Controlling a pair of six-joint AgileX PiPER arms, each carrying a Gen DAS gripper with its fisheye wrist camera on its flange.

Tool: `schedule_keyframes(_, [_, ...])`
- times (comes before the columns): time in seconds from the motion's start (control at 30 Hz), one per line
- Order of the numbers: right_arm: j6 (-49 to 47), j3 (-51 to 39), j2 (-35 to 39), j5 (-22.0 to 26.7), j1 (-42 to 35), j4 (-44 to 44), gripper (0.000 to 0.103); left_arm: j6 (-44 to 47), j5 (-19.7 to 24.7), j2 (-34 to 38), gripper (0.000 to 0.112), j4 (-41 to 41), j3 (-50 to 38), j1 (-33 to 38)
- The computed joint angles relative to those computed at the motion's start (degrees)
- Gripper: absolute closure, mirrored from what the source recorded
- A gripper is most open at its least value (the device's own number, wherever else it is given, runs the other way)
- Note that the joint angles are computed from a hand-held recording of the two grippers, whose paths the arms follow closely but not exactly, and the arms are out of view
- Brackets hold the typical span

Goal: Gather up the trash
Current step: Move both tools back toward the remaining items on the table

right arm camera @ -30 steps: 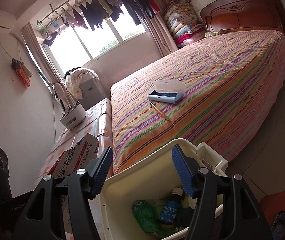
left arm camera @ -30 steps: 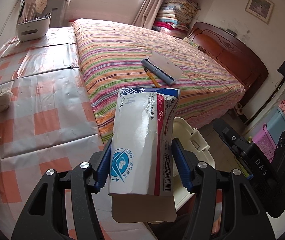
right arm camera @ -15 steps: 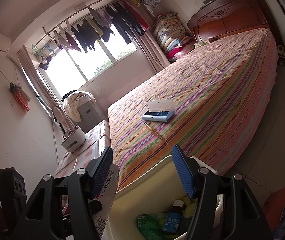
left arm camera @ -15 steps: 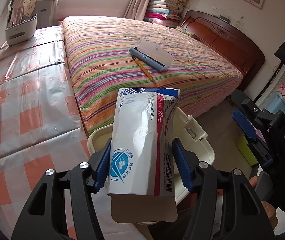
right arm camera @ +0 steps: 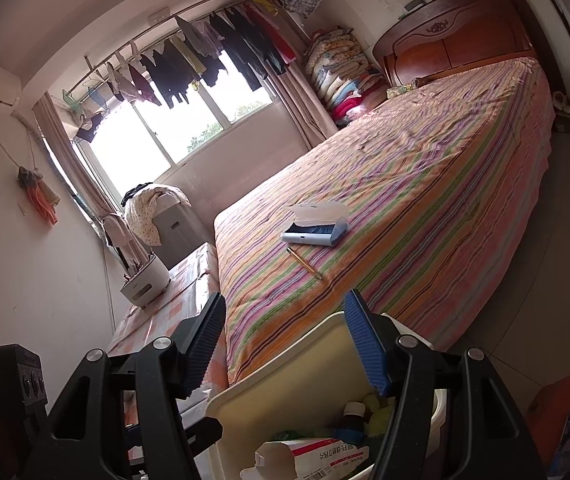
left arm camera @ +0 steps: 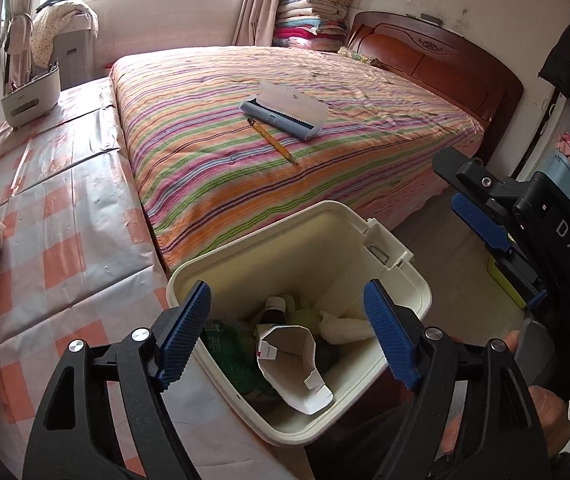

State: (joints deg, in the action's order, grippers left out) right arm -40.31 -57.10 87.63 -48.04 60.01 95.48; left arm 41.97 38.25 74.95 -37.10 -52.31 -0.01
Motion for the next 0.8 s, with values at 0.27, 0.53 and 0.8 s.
schedule_keyframes(0.27, [-0.3, -0.5, 0.8, 0.9, -0.1, 0.4, 0.043, -1.6, -2.6, -1.5, 0.022, 1.9, 0.0, 1.9])
schedule_keyframes(0.53, [-1.1, -2.0, 2.5, 1.8, 0.1, 0.1, 0.025, -2.0, -1.5, -0.2, 0.022, 2.0, -1.2, 5.7])
schedule_keyframes(0.8, [-5.2, -6.6, 6.5, 5.6, -0.1, 2.4, 0.022, -0.2, -0.1, 0.7, 0.022, 1.4, -2.4, 13.1])
